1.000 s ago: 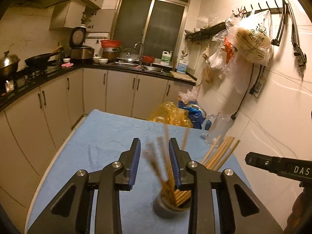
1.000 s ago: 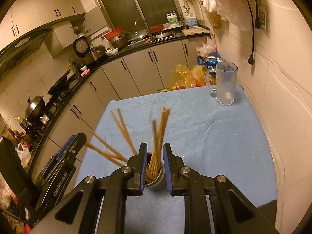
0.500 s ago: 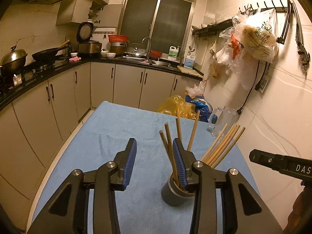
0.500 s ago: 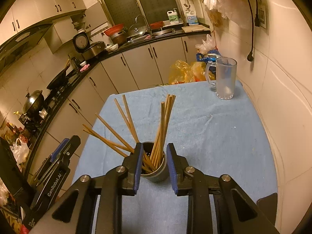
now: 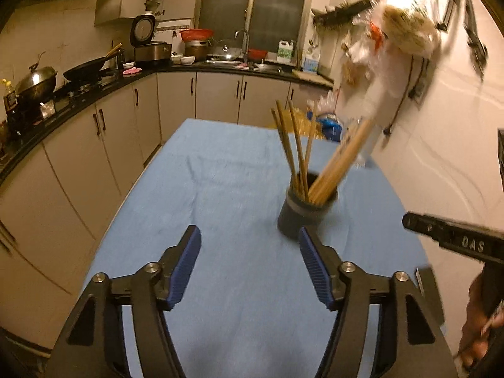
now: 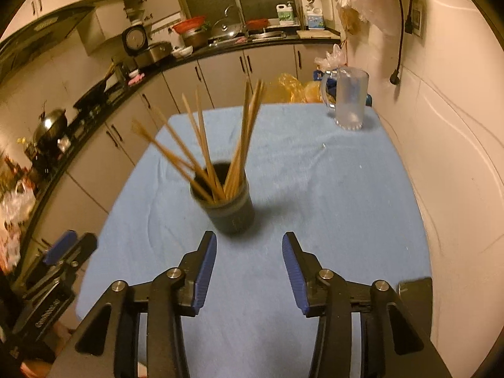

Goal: Organize utensils

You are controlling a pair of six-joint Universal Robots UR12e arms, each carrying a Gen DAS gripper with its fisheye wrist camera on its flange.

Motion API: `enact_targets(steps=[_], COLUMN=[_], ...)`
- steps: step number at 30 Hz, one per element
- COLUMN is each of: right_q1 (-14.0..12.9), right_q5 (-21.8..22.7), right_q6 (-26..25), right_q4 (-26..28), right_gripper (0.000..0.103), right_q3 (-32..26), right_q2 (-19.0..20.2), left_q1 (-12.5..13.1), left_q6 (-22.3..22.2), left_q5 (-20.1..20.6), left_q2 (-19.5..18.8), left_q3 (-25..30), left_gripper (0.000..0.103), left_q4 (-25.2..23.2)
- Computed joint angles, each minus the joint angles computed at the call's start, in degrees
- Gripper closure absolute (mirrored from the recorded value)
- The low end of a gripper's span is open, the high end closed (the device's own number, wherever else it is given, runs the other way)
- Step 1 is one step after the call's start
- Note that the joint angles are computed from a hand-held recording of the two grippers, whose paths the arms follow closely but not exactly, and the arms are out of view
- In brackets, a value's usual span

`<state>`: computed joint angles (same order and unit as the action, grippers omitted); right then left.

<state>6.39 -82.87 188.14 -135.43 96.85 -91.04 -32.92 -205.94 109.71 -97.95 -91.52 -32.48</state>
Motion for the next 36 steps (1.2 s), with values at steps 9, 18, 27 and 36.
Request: enact_targets(steps=[9,18,27,36], right_q1=[0.89,1.32,1.42,1.54], right_q5=[-0.83,0.74,1.41,1.35], right_q6=[-5.54,-6.76,-6.63,-7.15], right_q4=[0.87,-0.69,-1.53,-1.28], right_gripper=[0.055,0.050,0.049,0.049], right_q3=[2.24,2.17,2.19,2.13], right_q2=[-1.48,-1.61,-1.98,-2.03], left_q1=[-1.21,-1.20,-1.69,-1.76], left_q6=[0.12,-3.75,-2.71,-2.93], left_q5=[2.51,4.86,5.44,4.91], left_q2=[2.13,2.76,2.64,2.48], left_q3=[0.21,0.44,0.81,0.81], left_gripper=[0.024,0.019,0.019,0.019], left_q4=[-9.56,-13.95,-12.84,-12.33])
